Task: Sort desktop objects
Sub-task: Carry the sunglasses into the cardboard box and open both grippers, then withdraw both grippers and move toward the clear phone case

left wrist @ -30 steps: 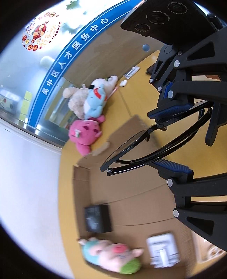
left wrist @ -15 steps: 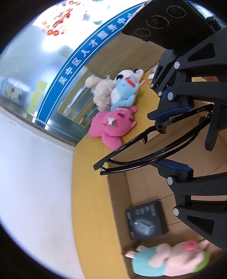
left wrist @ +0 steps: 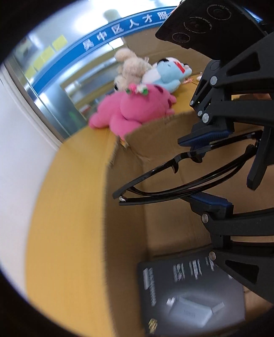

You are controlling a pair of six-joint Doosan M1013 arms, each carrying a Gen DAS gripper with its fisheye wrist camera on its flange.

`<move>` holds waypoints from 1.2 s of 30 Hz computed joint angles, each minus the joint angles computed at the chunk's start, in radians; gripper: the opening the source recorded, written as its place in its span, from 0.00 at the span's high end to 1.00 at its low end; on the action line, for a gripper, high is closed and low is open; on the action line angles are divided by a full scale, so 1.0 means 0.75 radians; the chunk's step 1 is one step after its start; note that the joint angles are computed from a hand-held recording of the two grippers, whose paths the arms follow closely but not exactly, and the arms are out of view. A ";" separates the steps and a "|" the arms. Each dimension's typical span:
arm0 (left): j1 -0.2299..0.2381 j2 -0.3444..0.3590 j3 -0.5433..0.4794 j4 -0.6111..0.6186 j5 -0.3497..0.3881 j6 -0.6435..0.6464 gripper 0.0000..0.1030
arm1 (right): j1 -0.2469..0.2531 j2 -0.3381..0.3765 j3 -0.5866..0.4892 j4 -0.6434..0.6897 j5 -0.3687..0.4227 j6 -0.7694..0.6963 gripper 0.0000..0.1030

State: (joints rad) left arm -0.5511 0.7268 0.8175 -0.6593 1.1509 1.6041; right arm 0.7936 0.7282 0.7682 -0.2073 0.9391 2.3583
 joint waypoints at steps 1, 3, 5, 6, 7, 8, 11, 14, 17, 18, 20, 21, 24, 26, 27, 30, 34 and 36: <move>-0.002 0.017 -0.019 0.002 0.026 -0.018 0.61 | -0.007 0.010 -0.005 0.023 0.018 0.001 0.41; -0.007 0.052 -0.063 0.018 0.083 -0.055 0.61 | -0.022 0.030 -0.016 0.068 0.060 0.009 0.41; -0.017 0.072 -0.095 0.046 0.124 -0.085 0.61 | -0.027 0.043 -0.028 0.094 0.105 0.034 0.41; -0.019 0.079 -0.106 0.056 0.140 -0.090 0.61 | -0.031 0.057 -0.044 0.104 0.137 0.045 0.41; -0.021 0.083 -0.113 0.064 0.155 -0.100 0.59 | -0.032 0.066 -0.056 0.101 0.159 0.050 0.41; -0.019 0.091 -0.122 0.067 0.167 -0.106 0.58 | -0.032 0.076 -0.069 0.094 0.182 0.057 0.41; -0.017 0.087 -0.121 0.104 0.184 -0.130 0.57 | -0.035 0.105 -0.100 0.093 0.243 0.076 0.41; -0.014 0.068 -0.101 0.131 0.169 -0.134 0.57 | -0.034 0.113 -0.100 0.075 0.254 0.089 0.41; -0.011 0.025 -0.051 0.165 0.121 -0.124 0.54 | -0.033 0.119 -0.109 0.065 0.268 0.091 0.40; -0.013 0.006 -0.030 0.192 0.100 -0.118 0.53 | -0.031 0.124 -0.118 0.055 0.282 0.092 0.40; -0.015 -0.027 0.003 0.237 0.065 -0.108 0.53 | -0.022 0.149 -0.166 0.021 0.352 0.094 0.39; -0.014 -0.046 0.024 0.250 0.045 -0.102 0.53 | -0.017 0.166 -0.200 0.009 0.401 0.095 0.39; -0.013 -0.118 0.107 0.284 -0.045 -0.081 0.53 | 0.001 0.180 -0.244 -0.025 0.457 0.109 0.30; -0.018 -0.173 0.172 0.327 -0.124 -0.076 0.53 | 0.031 0.199 -0.310 -0.107 0.536 0.120 0.15; -0.024 -0.207 0.211 0.356 -0.172 -0.079 0.53 | 0.044 0.218 -0.361 -0.166 0.596 0.114 0.03; -0.033 -0.320 0.351 0.393 -0.330 -0.046 0.50 | 0.089 0.209 -0.385 -0.318 0.653 0.134 0.01; -0.062 -0.484 0.555 0.522 -0.563 -0.049 0.46 | 0.143 0.132 -0.300 -0.456 0.632 0.238 0.00; -0.082 -0.574 0.667 0.650 -0.687 -0.120 0.31 | 0.180 0.088 -0.242 -0.524 0.604 0.314 0.00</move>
State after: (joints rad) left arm -0.6125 0.2961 1.3174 -0.1715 0.6359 1.5141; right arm 0.9289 0.7943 0.5864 -0.6002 1.3925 2.5936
